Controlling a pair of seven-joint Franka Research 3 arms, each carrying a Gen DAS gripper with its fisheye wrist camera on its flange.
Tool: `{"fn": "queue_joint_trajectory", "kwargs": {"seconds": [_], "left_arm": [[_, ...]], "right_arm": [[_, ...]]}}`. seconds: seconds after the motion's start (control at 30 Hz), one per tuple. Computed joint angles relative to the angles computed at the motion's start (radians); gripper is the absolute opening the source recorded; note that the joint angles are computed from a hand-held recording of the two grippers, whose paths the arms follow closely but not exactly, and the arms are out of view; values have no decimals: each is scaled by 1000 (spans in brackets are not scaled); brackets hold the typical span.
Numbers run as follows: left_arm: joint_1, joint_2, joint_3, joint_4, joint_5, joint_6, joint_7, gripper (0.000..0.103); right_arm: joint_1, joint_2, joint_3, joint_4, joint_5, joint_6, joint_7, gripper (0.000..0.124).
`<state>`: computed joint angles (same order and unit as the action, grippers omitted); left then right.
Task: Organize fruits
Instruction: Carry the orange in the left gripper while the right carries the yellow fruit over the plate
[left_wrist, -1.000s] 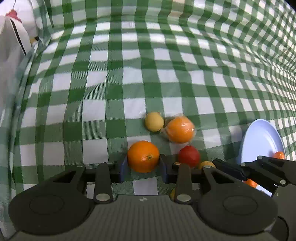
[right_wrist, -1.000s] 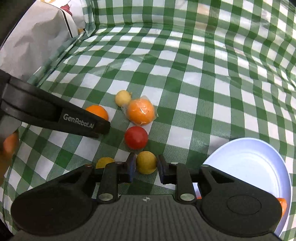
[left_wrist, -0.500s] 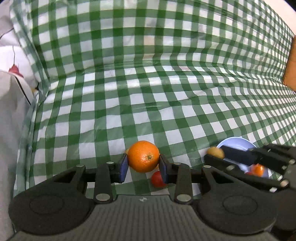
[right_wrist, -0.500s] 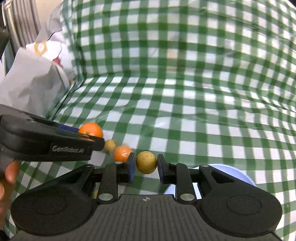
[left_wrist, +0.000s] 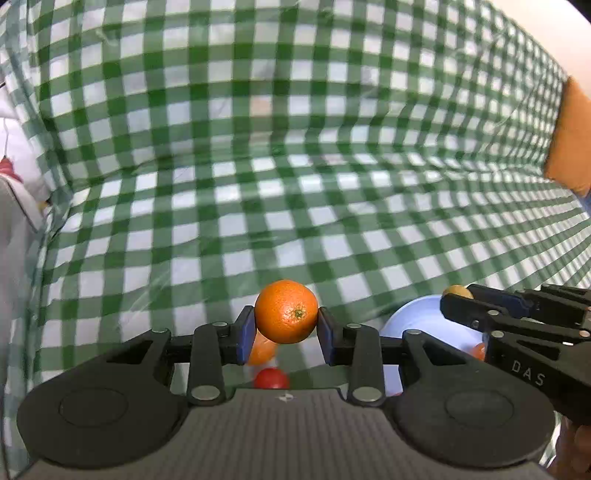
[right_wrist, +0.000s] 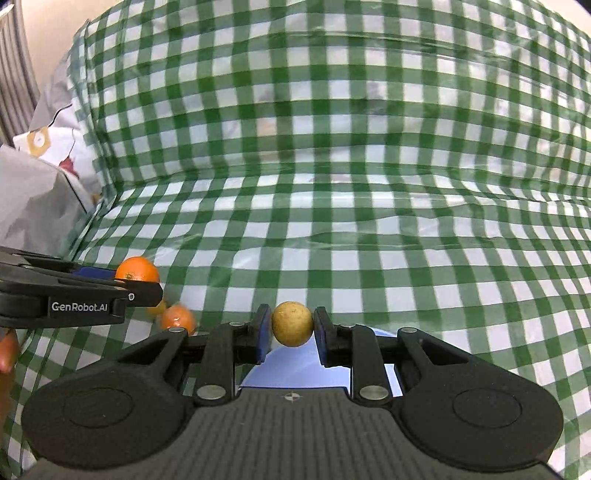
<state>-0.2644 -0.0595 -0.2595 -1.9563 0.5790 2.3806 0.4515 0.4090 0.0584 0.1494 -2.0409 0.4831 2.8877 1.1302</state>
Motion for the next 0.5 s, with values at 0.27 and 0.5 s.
{"fn": "queue_joint_trajectory", "kwargs": {"seconds": [0.27, 0.5], "left_arm": [[-9, 21, -3, 3, 22, 89, -3, 39], [-27, 67, -3, 24, -40, 149, 69, 39]], "right_arm": [[-26, -10, -26, 1, -9, 22, 29, 26], [-52, -8, -43, -9, -85, 21, 110, 26]]}}
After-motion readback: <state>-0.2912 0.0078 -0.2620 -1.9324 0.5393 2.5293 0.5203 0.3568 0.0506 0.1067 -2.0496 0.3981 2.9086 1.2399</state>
